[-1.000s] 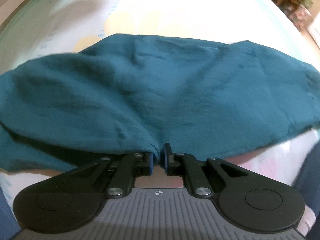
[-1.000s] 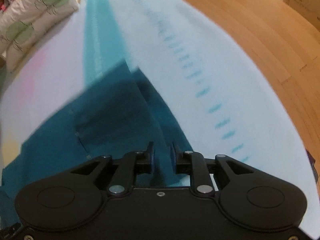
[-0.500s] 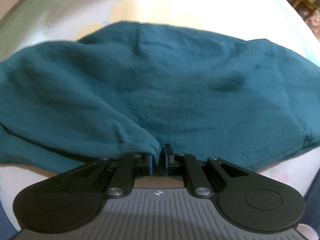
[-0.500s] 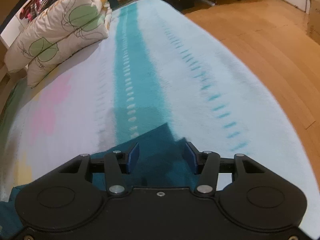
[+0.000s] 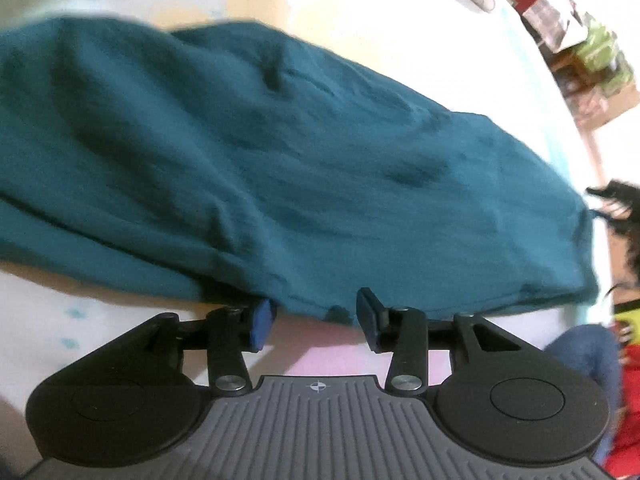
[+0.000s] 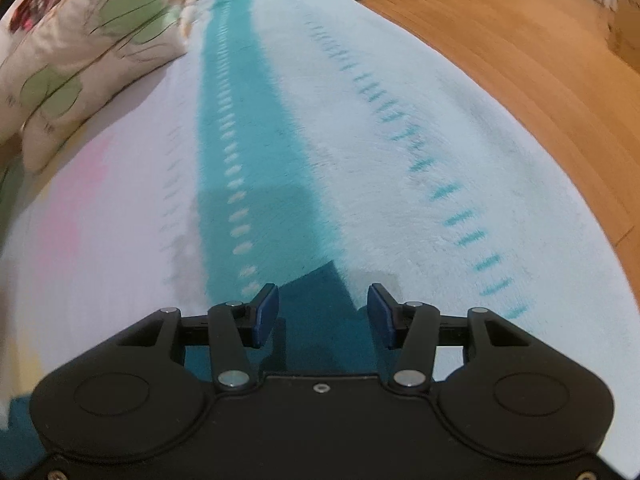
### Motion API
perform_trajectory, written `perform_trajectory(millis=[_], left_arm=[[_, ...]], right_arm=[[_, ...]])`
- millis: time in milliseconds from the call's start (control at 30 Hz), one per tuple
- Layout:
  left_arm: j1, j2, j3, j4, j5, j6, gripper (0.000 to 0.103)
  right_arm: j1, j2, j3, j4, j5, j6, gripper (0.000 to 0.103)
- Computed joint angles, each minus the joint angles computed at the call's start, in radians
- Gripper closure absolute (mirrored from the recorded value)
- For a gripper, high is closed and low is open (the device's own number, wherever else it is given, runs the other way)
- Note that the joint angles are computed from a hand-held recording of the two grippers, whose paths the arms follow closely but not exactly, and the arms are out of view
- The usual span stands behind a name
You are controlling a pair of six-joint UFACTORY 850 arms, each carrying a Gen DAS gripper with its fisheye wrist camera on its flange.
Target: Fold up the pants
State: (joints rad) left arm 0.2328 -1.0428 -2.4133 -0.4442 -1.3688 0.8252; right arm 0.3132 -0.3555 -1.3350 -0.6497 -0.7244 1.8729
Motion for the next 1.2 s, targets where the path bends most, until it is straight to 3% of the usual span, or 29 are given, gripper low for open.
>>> perform_trajectory(millis=[133,333,500,600,767,933,1000,1067,1200], left_arm=[[0.005,0.124,0.165,-0.01,0.117,0.097,0.06],[-0.04,0.134,0.161,-0.077,0.123,0.174,0.06],[-0.123,0.09,0.137,-0.128,0.11,0.174,0.06],[-0.176,0.057,0.122,-0.112,0.087,0.152,0.06],[-0.229,0.057,0.178,-0.045,0.117,0.126,0.061],[-0.228,0.082,0.217,-0.043,0.139,0.128,0.061],[-0.227,0.079,0.215,-0.043,0.133,0.124,0.061],[-0.23,0.079,0.212,-0.032,0.133,0.13,0.061],[-0.24,0.071,0.19,0.003,0.128,0.132,0.061]], right_arm=[[-0.016,-0.009,-0.001,0.029,0.009,-0.05,0.045],[-0.029,-0.002,0.036,-0.017,0.073,0.007,0.047],[-0.01,0.063,0.111,-0.203,0.123,0.188,0.092],[0.021,0.125,0.16,-0.362,0.138,0.3,0.094],[0.097,0.226,0.215,-0.478,0.146,0.285,0.094],[0.144,0.254,0.22,-0.221,0.174,-0.049,0.094],[0.159,0.227,0.196,-0.161,0.094,-0.129,0.089],[0.152,0.203,0.183,-0.192,0.041,-0.076,0.08],[0.086,0.191,0.205,-0.384,0.099,0.207,0.041]])
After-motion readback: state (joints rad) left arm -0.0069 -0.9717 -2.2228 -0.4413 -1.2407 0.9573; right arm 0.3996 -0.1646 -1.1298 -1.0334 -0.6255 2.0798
